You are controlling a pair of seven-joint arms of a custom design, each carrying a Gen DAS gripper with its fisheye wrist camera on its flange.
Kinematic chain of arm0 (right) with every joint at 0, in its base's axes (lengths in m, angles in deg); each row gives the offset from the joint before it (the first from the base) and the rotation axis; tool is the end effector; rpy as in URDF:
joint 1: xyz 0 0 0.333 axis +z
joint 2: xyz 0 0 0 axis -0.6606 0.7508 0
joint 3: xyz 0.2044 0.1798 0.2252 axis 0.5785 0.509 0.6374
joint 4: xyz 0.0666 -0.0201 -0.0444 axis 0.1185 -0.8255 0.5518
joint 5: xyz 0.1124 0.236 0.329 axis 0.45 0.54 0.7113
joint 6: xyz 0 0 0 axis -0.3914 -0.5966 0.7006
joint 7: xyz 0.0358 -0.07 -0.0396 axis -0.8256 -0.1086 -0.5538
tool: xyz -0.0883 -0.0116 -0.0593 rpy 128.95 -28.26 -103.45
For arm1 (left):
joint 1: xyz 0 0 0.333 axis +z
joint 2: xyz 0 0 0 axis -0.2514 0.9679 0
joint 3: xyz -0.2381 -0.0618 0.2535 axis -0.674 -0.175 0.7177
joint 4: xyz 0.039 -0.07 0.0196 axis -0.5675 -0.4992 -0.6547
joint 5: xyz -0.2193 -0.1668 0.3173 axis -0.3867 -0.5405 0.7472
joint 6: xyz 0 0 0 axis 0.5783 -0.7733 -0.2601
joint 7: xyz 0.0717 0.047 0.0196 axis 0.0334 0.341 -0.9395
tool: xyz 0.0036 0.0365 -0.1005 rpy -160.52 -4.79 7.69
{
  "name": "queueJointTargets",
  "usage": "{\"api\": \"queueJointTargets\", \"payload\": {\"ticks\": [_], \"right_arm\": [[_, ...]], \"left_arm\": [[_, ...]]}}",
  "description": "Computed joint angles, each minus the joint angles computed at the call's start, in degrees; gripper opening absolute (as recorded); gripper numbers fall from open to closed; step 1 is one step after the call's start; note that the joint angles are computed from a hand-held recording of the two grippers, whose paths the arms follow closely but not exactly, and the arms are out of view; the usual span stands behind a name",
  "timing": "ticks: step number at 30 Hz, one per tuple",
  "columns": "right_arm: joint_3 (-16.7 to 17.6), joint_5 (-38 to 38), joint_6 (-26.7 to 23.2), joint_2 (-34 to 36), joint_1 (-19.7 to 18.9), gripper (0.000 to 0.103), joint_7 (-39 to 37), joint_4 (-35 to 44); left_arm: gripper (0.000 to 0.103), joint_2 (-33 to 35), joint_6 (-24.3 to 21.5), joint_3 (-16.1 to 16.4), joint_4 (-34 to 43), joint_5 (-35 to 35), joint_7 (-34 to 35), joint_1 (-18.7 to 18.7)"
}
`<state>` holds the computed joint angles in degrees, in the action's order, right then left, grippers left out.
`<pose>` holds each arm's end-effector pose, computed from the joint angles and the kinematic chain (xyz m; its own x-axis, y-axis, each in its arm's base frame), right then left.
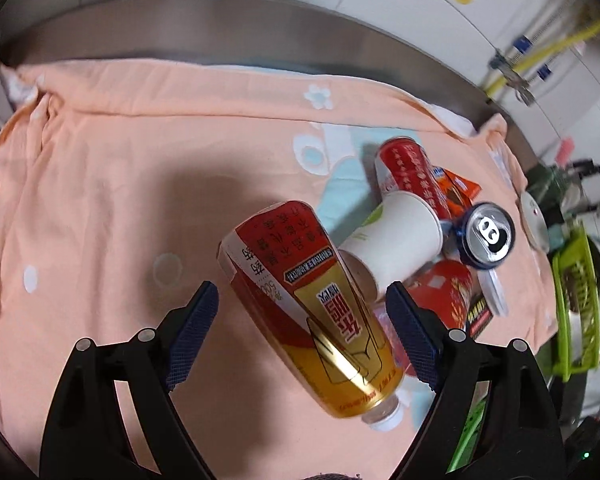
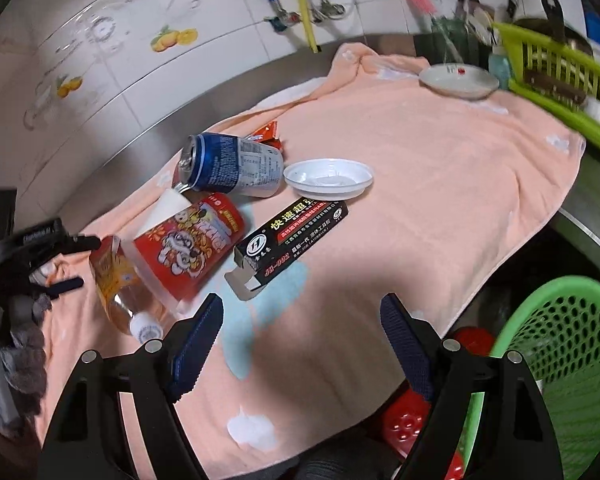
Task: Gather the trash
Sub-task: 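Move the left tool to the red-gold drink bottle while the right tool approaches the black box, then grasp the drink bottle with the left tool while the right tool grasps the black box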
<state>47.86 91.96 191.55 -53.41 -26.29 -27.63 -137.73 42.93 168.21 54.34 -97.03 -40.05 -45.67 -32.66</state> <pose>0.5498 0.1351 0.4531 0.4121 -0.8553 -0.3140 -0.7626 -0.1352 -0.6326 0.4837 -0.3281 0.4617 0.6576 -0.6651 0.3539 -0.5273 -0.7418 -0.4144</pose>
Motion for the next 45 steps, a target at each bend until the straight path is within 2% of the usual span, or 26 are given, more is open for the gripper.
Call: {"api": "queueJointTargets", "payload": {"ticks": [9,15,20,27,29,32,36,39,45], "right_arm": [[0.49,-3.98,-3.19,4.33,-1.33,0.078,9.28,4.63],[1.11,-5.36,-4.3,6.36,-1.95,0.078,11.98,6.89],[1.43,-5.17,-6.94,8.76,-2.83,0.075,16.9,10.12],[1.92,-10.57,-6.91,11.69,-2.5,0.072,27.51,14.13],[2.13,-11.63,-8.24,13.19,-2.52,0.07,31.18,15.91],[1.69,-19.17,-5.9,14.6,-0.82,0.068,38.67,16.96],[1.67,-25.37,-5.85,16.46,0.21,0.065,46.39,18.55],[1.92,-27.74,-5.42,17.23,0.51,0.065,49.86,19.04],[0.42,-37.23,-5.37,18.64,2.85,0.063,60.56,20.13]], "left_arm": [[0.084,3.13,4.11,1.12,0.24,-5.7,-1.34,0.37],[0.084,4.35,5.9,1.69,0.25,-7.86,-3.36,0.37],[0.082,5.62,4.6,1.9,1.77,-8.8,-1.49,0.03],[0.08,4.65,2.33,1.68,1.67,-10.3,5.05,-0.06],[0.079,3.93,2.75,1.64,0.8,-11.27,7.33,0.16],[0.079,2.89,2.1,1.45,-0.08,-12.73,11.93,0.42],[0.079,1.4,1.73,1.36,-1.48,-15.23,18.41,0.85],[0.079,0.51,1.48,1.32,-2.31,-15.8,21.41,1.08],[0.079,-0.82,3.23,1.38,-4.24,-17.83,25.4,1.61]]}}
